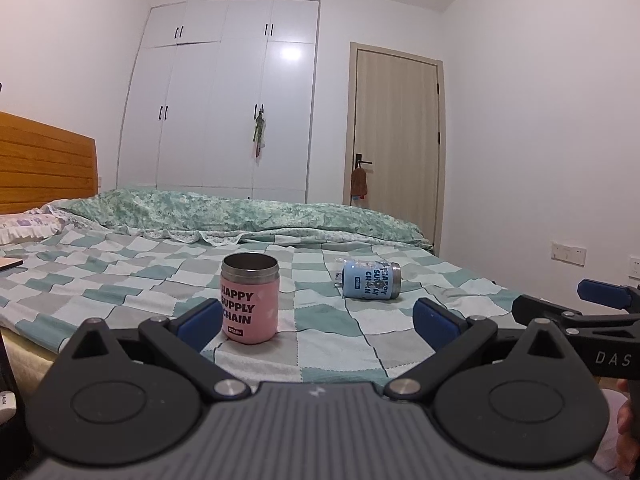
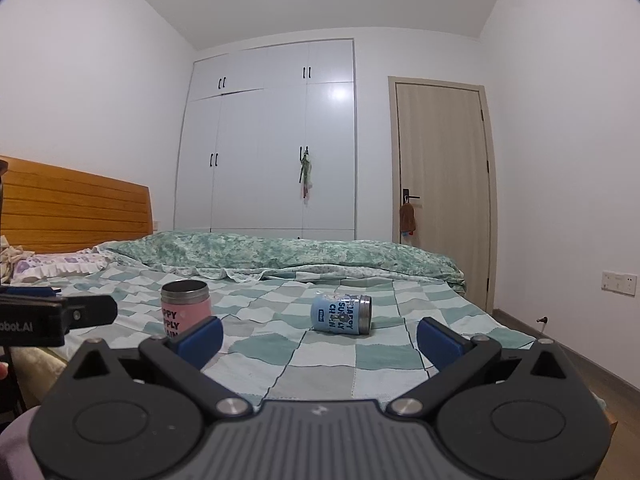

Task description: Flip cup upright

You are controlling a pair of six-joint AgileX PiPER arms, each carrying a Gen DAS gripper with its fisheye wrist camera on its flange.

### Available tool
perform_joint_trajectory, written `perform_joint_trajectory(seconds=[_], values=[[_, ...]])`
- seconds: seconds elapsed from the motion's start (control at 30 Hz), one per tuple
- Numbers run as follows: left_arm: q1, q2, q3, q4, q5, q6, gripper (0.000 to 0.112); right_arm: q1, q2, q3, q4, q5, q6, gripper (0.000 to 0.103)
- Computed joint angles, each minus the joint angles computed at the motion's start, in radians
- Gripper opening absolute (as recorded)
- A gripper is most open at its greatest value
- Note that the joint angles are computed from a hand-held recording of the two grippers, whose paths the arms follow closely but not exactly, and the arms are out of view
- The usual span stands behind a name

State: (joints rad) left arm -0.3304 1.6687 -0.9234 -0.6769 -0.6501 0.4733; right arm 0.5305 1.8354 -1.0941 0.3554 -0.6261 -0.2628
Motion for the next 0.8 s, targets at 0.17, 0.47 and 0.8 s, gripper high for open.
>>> perform_joint_trajectory(seconds=[0.17, 0.47, 0.8], values=[[-0.008, 0.007, -0.001, -0.011, -0.016, 0.007, 0.103, 0.006, 0.010, -0.007, 0.014, -0.006, -0.012, 0.103], [-0.024, 0.016, -0.005, -0.039, -0.036, 0.034, 0.103, 0.018, 0.018, -0.010, 0.053, -0.023, -0.035, 0.103], [-0.027, 0.023, -0.009, -0.041, -0.042, 0.037, 0.103, 0.021, 0.020, -0.009, 0.058, -0.026, -0.038, 0.103]])
